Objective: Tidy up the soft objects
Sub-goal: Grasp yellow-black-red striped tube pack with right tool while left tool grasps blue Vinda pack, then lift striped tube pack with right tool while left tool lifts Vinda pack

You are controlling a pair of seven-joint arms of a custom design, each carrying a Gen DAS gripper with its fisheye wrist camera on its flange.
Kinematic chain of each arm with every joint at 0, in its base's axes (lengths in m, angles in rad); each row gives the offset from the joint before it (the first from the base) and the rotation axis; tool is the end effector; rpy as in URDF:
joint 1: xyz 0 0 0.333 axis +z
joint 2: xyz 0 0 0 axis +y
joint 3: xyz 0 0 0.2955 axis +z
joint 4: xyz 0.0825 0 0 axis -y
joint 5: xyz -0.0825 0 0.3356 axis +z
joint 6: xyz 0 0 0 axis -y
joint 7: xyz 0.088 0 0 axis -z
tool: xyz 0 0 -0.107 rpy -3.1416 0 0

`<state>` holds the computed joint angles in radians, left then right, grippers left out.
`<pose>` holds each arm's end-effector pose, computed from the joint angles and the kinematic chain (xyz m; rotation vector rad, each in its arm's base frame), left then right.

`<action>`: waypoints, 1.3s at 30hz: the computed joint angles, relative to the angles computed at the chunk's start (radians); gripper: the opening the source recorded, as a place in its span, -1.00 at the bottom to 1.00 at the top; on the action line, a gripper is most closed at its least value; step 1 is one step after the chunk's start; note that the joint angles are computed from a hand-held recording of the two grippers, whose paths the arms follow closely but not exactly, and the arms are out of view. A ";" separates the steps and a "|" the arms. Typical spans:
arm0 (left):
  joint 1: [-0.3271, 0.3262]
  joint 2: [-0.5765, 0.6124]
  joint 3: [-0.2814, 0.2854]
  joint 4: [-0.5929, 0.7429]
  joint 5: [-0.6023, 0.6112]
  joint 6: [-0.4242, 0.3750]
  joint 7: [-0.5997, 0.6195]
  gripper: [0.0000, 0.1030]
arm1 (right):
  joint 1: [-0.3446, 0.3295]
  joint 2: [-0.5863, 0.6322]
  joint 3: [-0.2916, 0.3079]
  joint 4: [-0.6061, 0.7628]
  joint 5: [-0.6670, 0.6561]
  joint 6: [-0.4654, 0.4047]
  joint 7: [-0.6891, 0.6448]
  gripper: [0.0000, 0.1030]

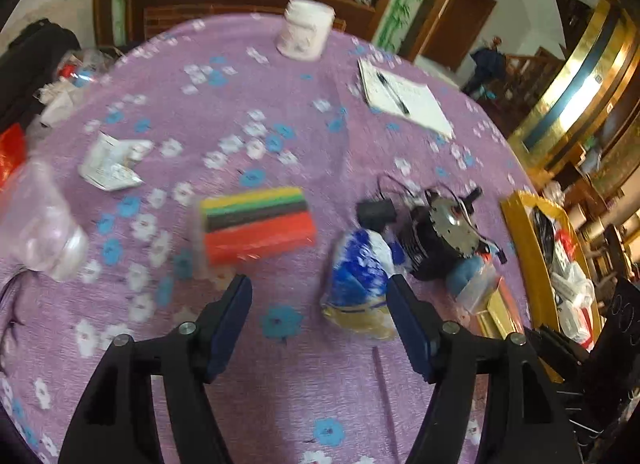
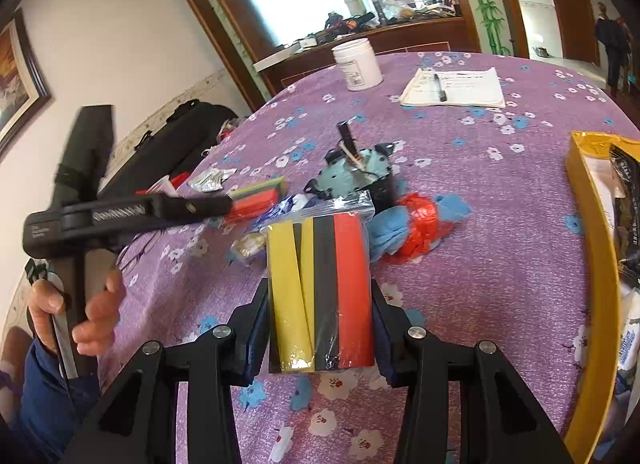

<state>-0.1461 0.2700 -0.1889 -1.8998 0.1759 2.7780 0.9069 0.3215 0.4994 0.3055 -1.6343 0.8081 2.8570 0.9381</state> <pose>0.5809 -0.2004 0.4397 -2.1668 1.7594 -0.8225 0.5832 0.3297 0.4140 -1.9117 1.1818 -0.0386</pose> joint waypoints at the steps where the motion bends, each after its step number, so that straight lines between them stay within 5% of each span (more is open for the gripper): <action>1: 0.006 0.020 -0.018 0.019 -0.027 -0.006 0.020 0.41 | 0.001 0.001 -0.004 0.002 -0.001 0.000 0.007 -0.06; 3: -0.003 0.053 -0.028 0.053 -0.039 -0.010 0.032 0.59 | -0.002 0.003 -0.003 0.005 0.005 0.001 0.013 -0.06; 7: -0.113 0.116 0.068 0.141 0.150 -0.062 -0.127 0.56 | -0.013 0.003 0.004 0.006 0.023 0.003 0.007 -0.06; 10: -0.110 0.145 0.055 0.169 0.175 -0.086 -0.138 -0.09 | -0.016 0.004 0.005 0.008 0.029 0.001 0.001 -0.06; 17: -0.148 0.037 0.082 0.007 0.319 0.013 -0.286 -0.11 | -0.006 -0.003 0.002 -0.005 0.024 0.024 -0.009 -0.06; 20: -0.203 -0.027 0.116 -0.076 0.480 0.042 -0.451 -0.10 | -0.001 -0.006 0.000 -0.011 0.015 0.038 -0.009 -0.06; 23: -0.270 -0.060 0.168 -0.111 0.768 0.029 -0.736 -0.10 | 0.005 -0.009 -0.001 -0.021 0.004 0.059 -0.011 -0.06; 30: -0.255 -0.097 0.145 -0.114 1.055 -0.045 -1.059 -0.09 | -0.009 -0.017 0.040 -0.045 0.008 0.126 -0.065 -0.06; 34: -0.226 -0.124 0.107 -0.131 1.138 -0.097 -1.166 -0.09 | -0.047 -0.028 0.115 -0.070 0.071 0.198 -0.177 -0.06; 39: -0.217 -0.147 0.032 -0.133 1.218 -0.274 -1.239 -0.09 | -0.121 -0.032 0.240 -0.083 0.199 0.279 -0.367 -0.06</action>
<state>-0.3628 0.1232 -0.1570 -2.0329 1.3940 2.5036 -0.3323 0.2004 0.4677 0.5455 -1.7169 1.0072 3.1363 0.5713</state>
